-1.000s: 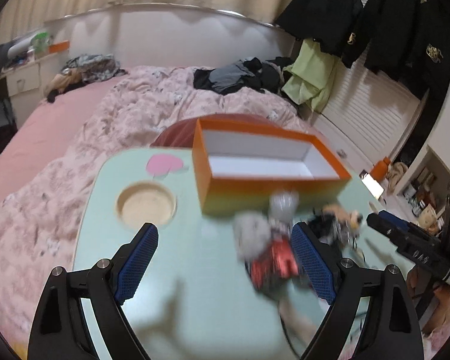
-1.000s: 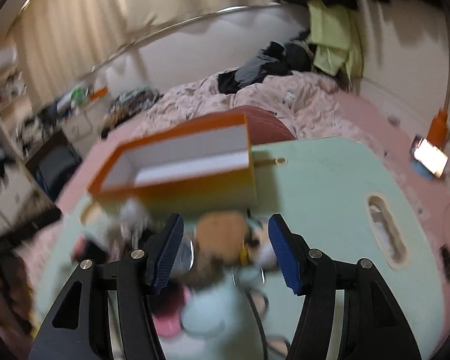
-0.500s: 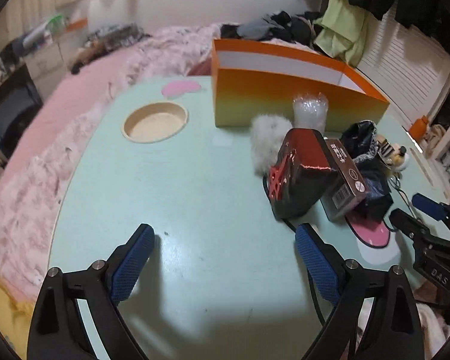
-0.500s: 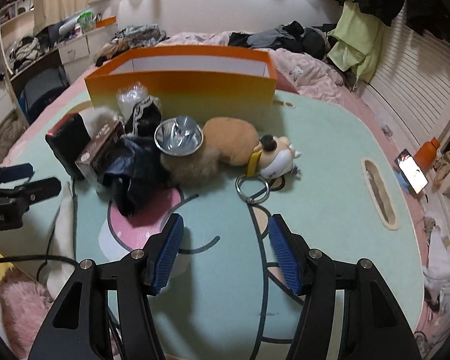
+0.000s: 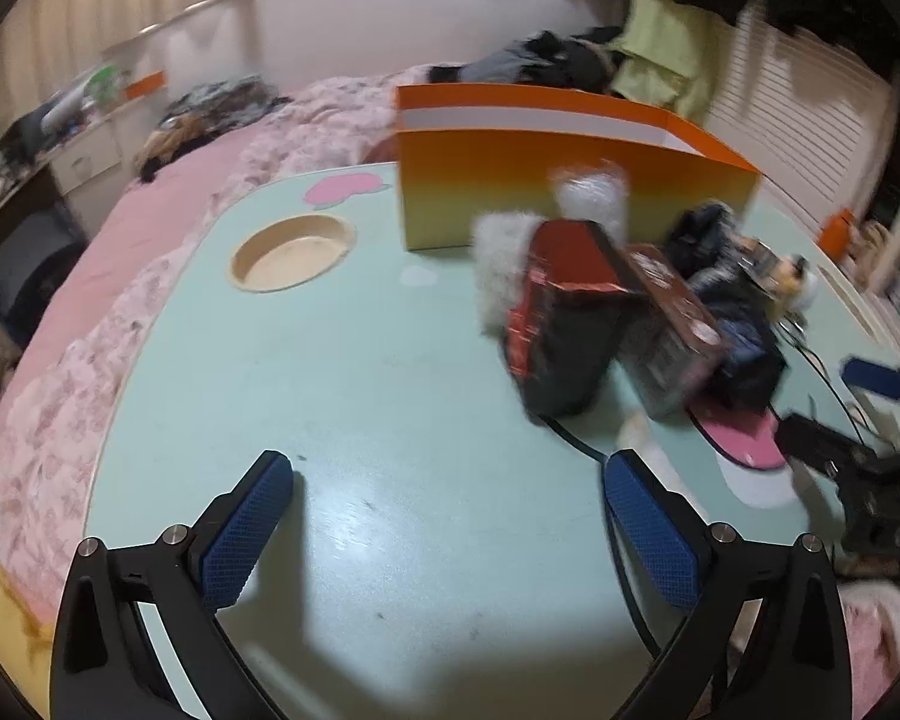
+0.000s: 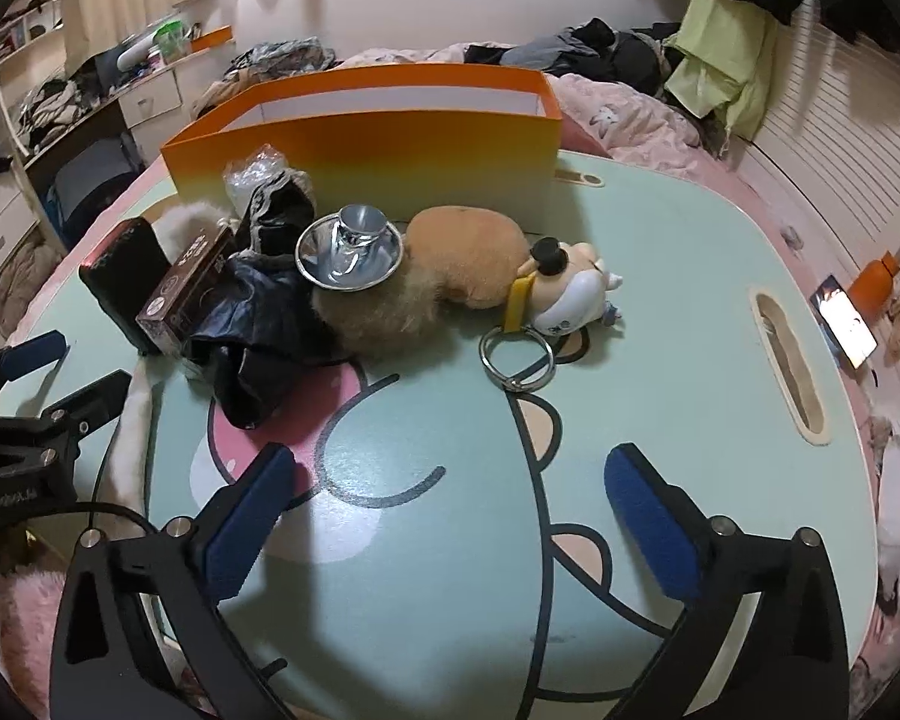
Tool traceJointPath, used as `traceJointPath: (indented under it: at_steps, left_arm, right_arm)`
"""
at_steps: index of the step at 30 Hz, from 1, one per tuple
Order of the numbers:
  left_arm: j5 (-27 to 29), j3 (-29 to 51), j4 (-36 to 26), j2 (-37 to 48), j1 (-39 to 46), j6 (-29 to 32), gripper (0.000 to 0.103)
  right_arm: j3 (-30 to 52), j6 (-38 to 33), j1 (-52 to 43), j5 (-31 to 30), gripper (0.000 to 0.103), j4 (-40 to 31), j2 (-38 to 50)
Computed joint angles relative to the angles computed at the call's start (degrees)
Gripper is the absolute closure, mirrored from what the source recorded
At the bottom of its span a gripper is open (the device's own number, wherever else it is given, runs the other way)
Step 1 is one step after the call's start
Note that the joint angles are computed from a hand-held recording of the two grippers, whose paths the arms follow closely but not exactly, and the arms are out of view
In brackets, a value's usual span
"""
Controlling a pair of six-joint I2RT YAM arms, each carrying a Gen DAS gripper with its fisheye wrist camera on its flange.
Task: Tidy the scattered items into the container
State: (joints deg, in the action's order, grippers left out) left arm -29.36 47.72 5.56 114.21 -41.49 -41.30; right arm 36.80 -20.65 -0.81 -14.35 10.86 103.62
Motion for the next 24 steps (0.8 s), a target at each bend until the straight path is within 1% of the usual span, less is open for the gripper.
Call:
traceJointPath:
  at_steps: [2,9,12,13,19,22,24]
  left_arm:
    - [-0.4,-0.9,0.9,-0.5,-0.9,0.2,0.0]
    - [0.0,-0.8,0.9,-0.6,-0.6,0.5,0.0]
    - [0.9,-1.6,3.4,-0.6,-0.5,1.9,0.0]
    - [1.0,-1.4,3.4,-0.4,-0.6,2.1,0.0]
    - [-0.2,1.7,-0.8,1.0,-1.0,0.3,0.0]
    - [-0.6,0.3,1.9,1.0,-1.2,1.3,0.0]
    - [-0.3,0.0,2.5,1.0,-1.1,1.5,0.0]
  right_arm:
    - [0.1,-0.1,-0.1,-0.2,0.0,-0.2,0.0]
    - [-0.4,0.0,-0.1,-0.3,0.0,0.7,0.2]
    - [-0.6,0.3,0.1,-0.3,0.0,0.9,0.2]
    - [-0.6,0.4,0.3,-0.2,0.0,1.0,0.2]
    - [-0.6,0.2,0.1,-0.2,0.0,1.1,0.3]
    - [-0.6,0.2,0.1,-0.5,0.0,1.1,0.2]
    - [-0.9,0.1,0.0,-0.6,0.0,1.5,0.1]
